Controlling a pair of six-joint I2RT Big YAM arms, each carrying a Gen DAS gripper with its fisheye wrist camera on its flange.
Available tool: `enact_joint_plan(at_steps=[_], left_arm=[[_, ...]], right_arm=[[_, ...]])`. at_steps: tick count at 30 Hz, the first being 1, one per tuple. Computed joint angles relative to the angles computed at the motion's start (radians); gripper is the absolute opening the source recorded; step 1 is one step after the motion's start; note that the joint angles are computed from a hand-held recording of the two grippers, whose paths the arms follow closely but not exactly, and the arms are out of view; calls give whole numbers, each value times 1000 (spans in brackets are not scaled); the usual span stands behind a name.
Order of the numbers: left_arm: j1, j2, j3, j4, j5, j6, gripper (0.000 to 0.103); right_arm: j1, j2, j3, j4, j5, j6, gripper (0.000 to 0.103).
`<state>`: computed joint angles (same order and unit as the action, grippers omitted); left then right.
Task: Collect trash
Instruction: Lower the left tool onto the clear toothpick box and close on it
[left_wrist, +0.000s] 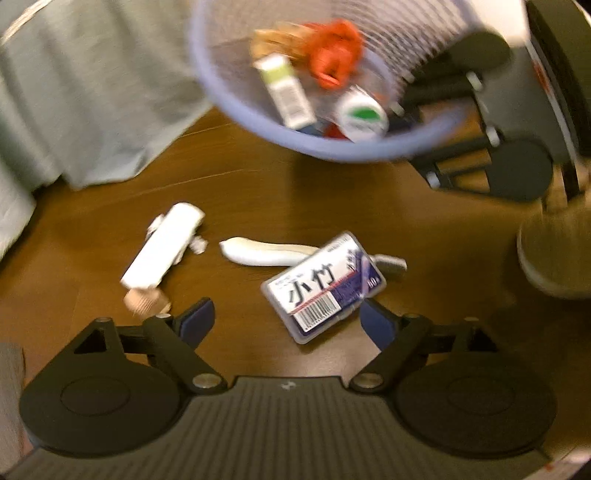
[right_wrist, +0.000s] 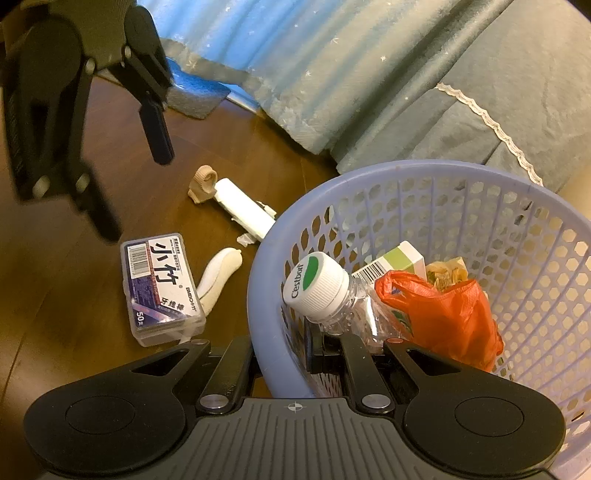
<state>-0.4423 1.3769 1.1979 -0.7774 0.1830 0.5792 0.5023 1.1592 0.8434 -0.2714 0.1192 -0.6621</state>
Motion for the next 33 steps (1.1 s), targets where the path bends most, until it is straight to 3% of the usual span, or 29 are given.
enact_joint_plan(at_steps=[5,8,11,12,13,14,22,25,28,33], left_arm=[[-37,51,4,14,-18,196,84],[-49,81,16,31,-15,224,84],[-50,121,55,4,7,198,81],[-46,135,74,-20,20,185,78],[-43,150,95,-51,29,173,66],[-39,159,109,-72,26,146,65],[33,112,86,-152,-117,-122,64],[80,46,16,-139,-151,-173,64],[128,-28,-53,-93,-126,-239,77],[165,-88,-115,-52,-108,-189,78]], right_arm=[[-12,-2,-5,11,-10,2,5],[-18,0,-4,14,-11,10,5],[-22,1,-2,14,-9,18,5],[-24,0,-2,13,-10,20,5],[-27,-1,-2,13,-11,20,5],[-28,-2,-3,13,-12,21,5],[-31,4,5,13,-11,31,5],[-32,4,6,11,-12,29,5],[-33,5,8,8,-11,26,5],[-27,11,13,3,2,22,6]])
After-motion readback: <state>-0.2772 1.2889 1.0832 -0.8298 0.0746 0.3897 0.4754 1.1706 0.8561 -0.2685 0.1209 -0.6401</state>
